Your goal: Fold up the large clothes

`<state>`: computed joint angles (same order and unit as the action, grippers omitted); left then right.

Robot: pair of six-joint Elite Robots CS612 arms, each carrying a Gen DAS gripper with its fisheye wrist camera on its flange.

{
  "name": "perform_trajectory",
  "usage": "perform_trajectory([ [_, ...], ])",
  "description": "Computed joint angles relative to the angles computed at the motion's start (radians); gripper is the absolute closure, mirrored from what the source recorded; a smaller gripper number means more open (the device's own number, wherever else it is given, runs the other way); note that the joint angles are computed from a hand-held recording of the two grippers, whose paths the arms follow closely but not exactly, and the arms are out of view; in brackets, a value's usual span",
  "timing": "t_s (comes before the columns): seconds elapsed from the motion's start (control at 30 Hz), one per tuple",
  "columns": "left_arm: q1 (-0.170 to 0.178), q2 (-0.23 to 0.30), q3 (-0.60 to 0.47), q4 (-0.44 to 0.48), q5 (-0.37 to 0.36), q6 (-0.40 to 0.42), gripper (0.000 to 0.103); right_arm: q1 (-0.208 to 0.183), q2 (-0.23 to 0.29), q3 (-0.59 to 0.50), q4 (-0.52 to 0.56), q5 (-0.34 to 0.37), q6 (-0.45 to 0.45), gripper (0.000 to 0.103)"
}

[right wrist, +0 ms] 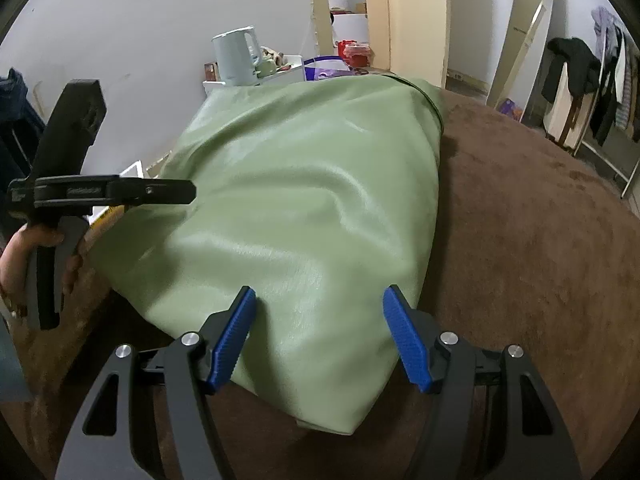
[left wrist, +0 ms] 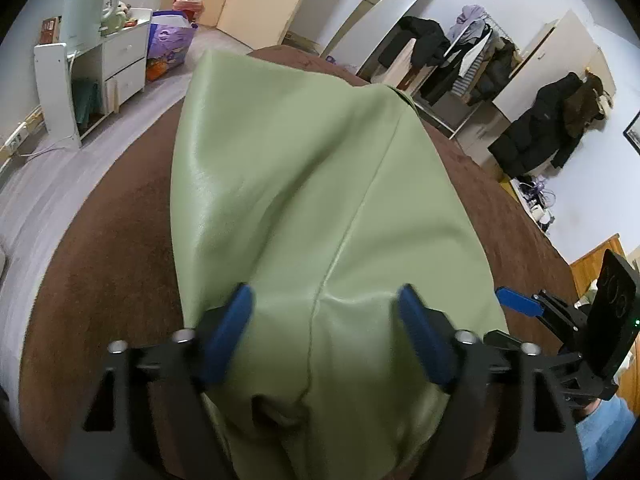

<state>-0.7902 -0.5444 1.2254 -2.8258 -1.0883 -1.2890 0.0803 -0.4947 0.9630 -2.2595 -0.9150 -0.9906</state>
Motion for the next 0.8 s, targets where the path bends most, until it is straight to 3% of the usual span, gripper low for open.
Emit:
perform_trajectory([
  [0.03, -0.002, -0.005, -0.017, 0.058, 0.003, -0.001, 0.008, -0.001, 0.0, -0.006, 0.009, 0.002, 0.012, 0.036],
  [0.17, -0.02, -0.025, -0.076, 0.271, 0.06, 0.037, 0.007, -0.011, -0.011, -0.016, 0.054, 0.023, 0.042, 0.02],
  [0.23, -0.029, -0.039, -0.092, 0.353, 0.076, 0.023, 0.007, -0.019, -0.022, -0.008, 0.05, 0.038, 0.052, 0.019],
  [0.43, -0.066, -0.083, -0.095, 0.43, 0.148, -0.03, 0.007, -0.038, -0.07, 0.025, 0.059, 0.072, 0.028, 0.013],
  [0.6, -0.102, -0.086, -0.153, 0.539, 0.184, -0.044, 0.007, -0.06, -0.127, 0.084, 0.021, 0.107, 0.028, 0.011],
  [0.73, -0.131, -0.082, -0.209, 0.671, 0.203, -0.057, 0.007, -0.084, -0.179, 0.145, -0.022, 0.119, 0.049, 0.011],
  [0.8, -0.139, -0.069, -0.252, 0.767, 0.174, -0.092, 0.007, -0.091, -0.201, 0.174, -0.031, 0.1, 0.041, 0.011],
])
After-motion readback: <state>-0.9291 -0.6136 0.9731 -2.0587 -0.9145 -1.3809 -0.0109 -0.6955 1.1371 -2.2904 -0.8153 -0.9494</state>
